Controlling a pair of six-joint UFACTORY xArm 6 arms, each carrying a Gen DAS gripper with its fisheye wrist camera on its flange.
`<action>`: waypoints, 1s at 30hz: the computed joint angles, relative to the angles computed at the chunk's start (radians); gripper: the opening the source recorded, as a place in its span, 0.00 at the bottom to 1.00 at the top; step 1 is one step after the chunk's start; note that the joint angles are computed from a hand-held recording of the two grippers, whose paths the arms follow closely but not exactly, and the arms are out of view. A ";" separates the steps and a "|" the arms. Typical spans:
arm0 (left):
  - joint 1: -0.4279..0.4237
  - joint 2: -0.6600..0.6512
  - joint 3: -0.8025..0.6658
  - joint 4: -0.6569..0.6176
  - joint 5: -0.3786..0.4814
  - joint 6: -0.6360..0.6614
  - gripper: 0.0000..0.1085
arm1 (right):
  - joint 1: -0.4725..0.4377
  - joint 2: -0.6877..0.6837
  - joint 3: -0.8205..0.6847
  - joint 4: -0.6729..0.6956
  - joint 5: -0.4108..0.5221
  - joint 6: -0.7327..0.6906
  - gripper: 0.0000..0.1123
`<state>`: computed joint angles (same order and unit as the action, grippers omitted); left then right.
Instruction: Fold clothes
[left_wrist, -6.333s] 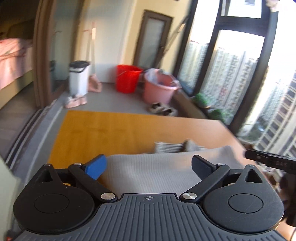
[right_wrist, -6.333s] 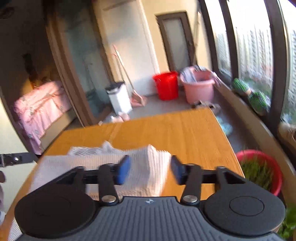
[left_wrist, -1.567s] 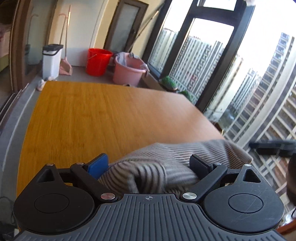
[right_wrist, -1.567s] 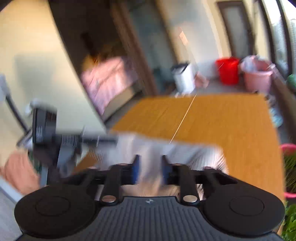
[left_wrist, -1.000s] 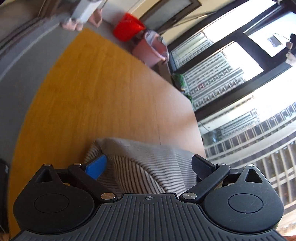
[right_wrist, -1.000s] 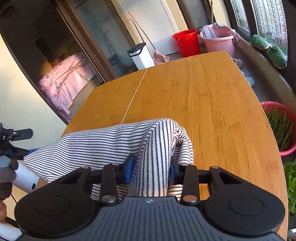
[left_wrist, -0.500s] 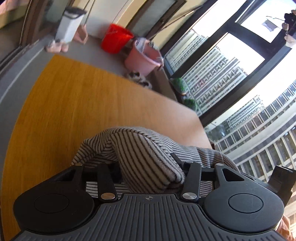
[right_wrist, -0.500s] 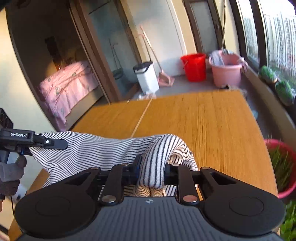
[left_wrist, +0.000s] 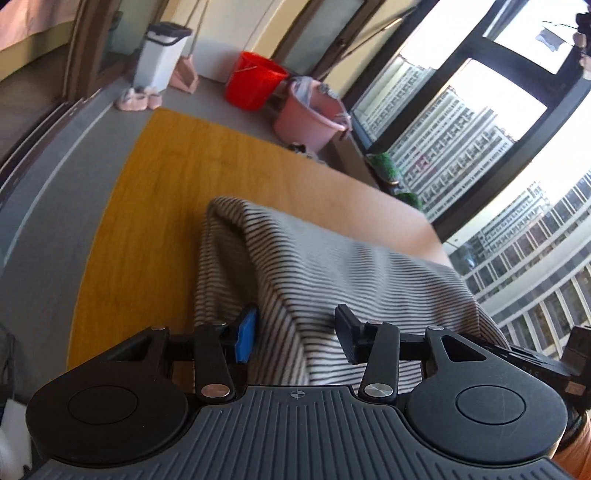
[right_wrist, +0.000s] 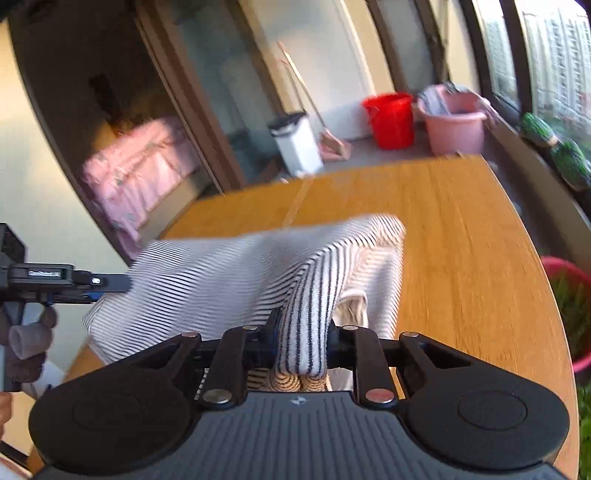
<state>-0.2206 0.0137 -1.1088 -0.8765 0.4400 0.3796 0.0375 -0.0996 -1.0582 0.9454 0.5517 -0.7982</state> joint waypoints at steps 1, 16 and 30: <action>0.009 0.006 0.002 -0.003 0.006 -0.012 0.47 | 0.001 0.008 0.000 0.002 -0.006 0.003 0.18; -0.050 0.015 0.002 -0.057 -0.039 0.127 0.51 | 0.011 0.003 0.013 0.065 -0.032 -0.093 0.20; -0.083 0.067 -0.027 0.249 -0.176 -0.087 0.36 | 0.057 0.137 -0.114 0.063 -0.147 -0.111 0.18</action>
<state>-0.3040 0.0808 -1.1355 -0.6271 0.2640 0.2928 0.0950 0.0376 -1.1724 1.0089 0.4052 -0.9092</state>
